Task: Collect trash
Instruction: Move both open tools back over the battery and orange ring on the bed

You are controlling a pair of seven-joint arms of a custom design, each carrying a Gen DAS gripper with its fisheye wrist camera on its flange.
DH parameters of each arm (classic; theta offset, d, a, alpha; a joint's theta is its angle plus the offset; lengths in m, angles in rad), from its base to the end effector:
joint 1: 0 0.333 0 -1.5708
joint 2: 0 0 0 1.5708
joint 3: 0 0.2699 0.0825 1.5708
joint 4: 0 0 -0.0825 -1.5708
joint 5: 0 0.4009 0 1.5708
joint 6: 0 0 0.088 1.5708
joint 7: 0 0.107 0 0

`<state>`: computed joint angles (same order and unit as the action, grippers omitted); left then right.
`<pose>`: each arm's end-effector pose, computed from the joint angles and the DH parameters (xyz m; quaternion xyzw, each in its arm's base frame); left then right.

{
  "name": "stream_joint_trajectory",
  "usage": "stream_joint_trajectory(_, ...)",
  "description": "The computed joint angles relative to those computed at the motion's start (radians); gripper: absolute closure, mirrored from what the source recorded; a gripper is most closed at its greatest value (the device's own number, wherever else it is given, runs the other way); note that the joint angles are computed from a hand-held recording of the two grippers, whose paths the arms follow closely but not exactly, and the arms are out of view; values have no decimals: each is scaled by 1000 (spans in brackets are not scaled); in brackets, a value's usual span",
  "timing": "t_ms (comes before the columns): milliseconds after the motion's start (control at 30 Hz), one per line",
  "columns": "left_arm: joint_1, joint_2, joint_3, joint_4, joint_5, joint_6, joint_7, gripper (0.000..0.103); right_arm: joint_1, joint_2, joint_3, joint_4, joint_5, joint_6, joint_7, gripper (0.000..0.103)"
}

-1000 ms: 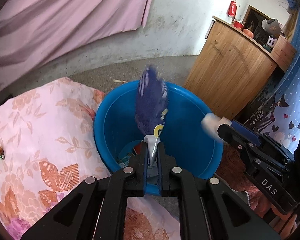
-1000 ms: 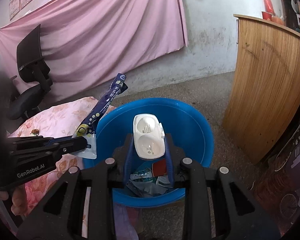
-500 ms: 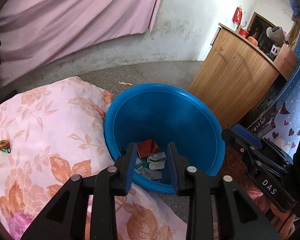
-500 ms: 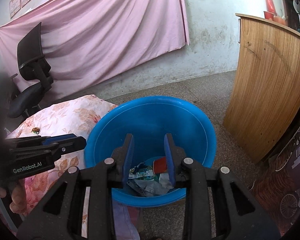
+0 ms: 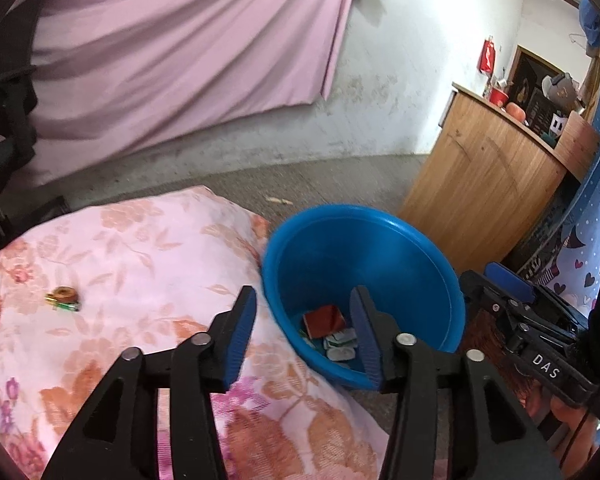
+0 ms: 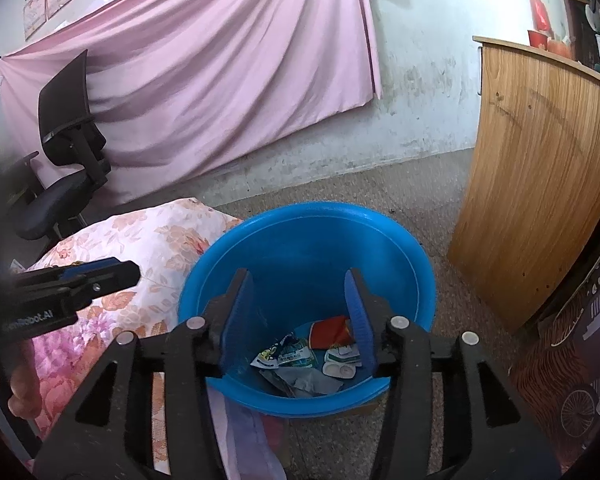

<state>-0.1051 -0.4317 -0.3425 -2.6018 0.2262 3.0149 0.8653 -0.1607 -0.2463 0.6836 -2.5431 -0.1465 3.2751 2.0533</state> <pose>0.4255 -0.2231 0.4338 -0.6498 0.6413 -0.3527 0.2051 0.4339 0.2693 0.3925 -0.7081 0.5459 -0.2140 0.3933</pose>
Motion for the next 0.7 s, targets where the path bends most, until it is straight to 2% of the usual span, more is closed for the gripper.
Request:
stream_joint_trajectory(133, 53, -104, -42, -84, 10, 45, -75, 37, -6, -13, 16, -3, 10, 15, -5, 18)
stream_joint_trajectory(167, 68, -120, -55, -95, 9, 53, -90, 27, -4, -19, 17, -6, 16, 20, -9, 15)
stream_joint_trajectory(200, 94, -154, -79, -119, 11, 66, -117, 17, -7, -25, 24, -9, 24, 26, -14, 12)
stream_joint_trajectory(267, 161, -226, -146, -160, 17, 92, -174, 12, -26, -43, 54, -17, 48, 45, -28, 6)
stream_joint_trajectory(367, 203, -329, -194, -224, 16, 113, -217, 5, -60, -63, 108, -25, 91, 80, -58, 0)
stream_joint_trajectory(433, 232, -421, -240, -273, 13, 121, -253, 3, -77, -71, 139, -30, 123, 113, -79, 0)
stream_joint_trajectory(600, 252, -565, -298, -340, 18, 111, -295, 3, -76, -60, 178, -37, 206, 225, -131, 0)
stream_joint_trajectory(700, 248, -634, -309, -378, 22, 104, -323, 3, -95, -51, 230, -29, 275, 281, -185, 0)
